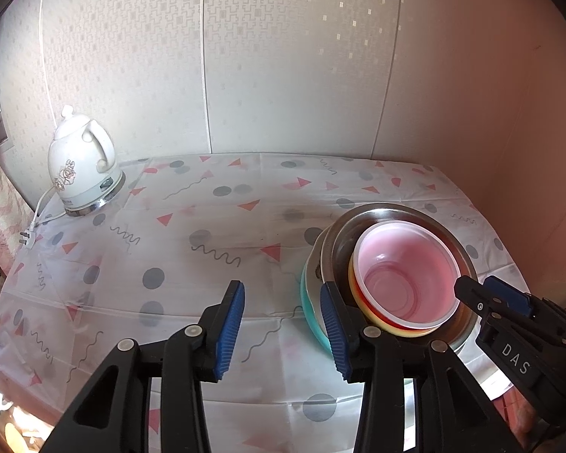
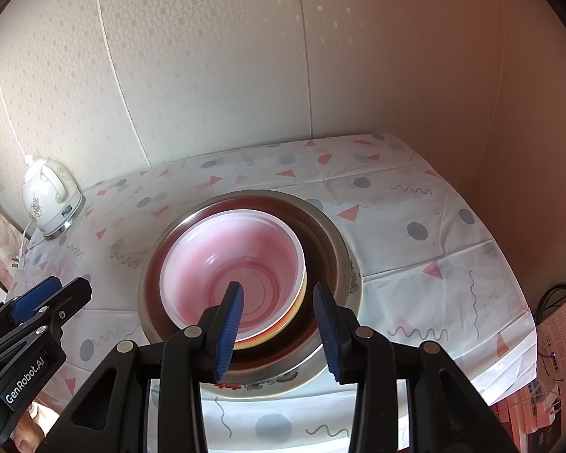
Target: Organize plates and bowls
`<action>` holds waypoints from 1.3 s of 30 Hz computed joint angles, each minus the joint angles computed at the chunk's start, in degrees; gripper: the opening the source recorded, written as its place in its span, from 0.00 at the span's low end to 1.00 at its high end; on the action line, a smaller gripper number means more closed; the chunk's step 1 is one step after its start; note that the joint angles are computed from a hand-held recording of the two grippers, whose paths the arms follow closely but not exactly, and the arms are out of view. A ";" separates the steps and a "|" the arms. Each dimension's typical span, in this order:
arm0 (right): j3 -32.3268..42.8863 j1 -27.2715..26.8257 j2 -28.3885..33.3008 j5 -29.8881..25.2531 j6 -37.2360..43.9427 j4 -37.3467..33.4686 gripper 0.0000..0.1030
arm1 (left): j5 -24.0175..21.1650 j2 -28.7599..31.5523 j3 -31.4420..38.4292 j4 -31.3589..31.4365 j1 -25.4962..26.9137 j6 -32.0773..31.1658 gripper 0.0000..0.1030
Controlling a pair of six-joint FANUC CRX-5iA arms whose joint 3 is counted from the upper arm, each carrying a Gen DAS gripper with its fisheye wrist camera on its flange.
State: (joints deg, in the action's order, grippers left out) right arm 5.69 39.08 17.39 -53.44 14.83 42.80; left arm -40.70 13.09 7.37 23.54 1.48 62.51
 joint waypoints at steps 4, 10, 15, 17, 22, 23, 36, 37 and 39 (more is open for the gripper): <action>-0.14 -0.04 -0.07 0.14 -0.03 0.12 0.38 | -0.05 0.05 0.14 -0.31 -0.05 0.12 0.44; -0.14 -0.09 -0.04 0.31 0.07 0.20 0.38 | -0.14 0.17 0.42 -0.81 -0.18 0.32 0.48; -0.08 -0.17 0.00 0.45 0.21 0.12 0.38 | 0.33 0.08 0.15 -0.57 -0.23 -0.21 0.50; -0.15 -0.22 -0.04 0.55 0.15 0.05 0.38 | 0.45 0.08 0.11 -0.46 -0.28 -0.40 0.50; -0.05 -0.30 0.04 0.55 0.16 -0.10 0.38 | 0.59 0.00 -0.02 -0.23 -0.40 -0.80 0.52; -0.10 -0.31 0.00 0.61 0.15 -0.09 0.38 | 0.70 -0.05 -0.08 -0.21 -0.42 -0.81 0.52; -0.03 -0.41 0.21 0.79 0.07 0.02 0.38 | 1.26 -0.09 -0.67 1.64 -0.55 -2.63 0.57; 0.01 -0.43 0.24 0.78 0.17 -0.07 0.38 | 1.35 -0.09 -0.71 1.77 -0.56 -2.77 0.57; 0.07 -0.42 0.29 0.75 0.29 -0.16 0.38 | 1.58 -0.09 -0.83 1.83 -0.59 -2.79 0.57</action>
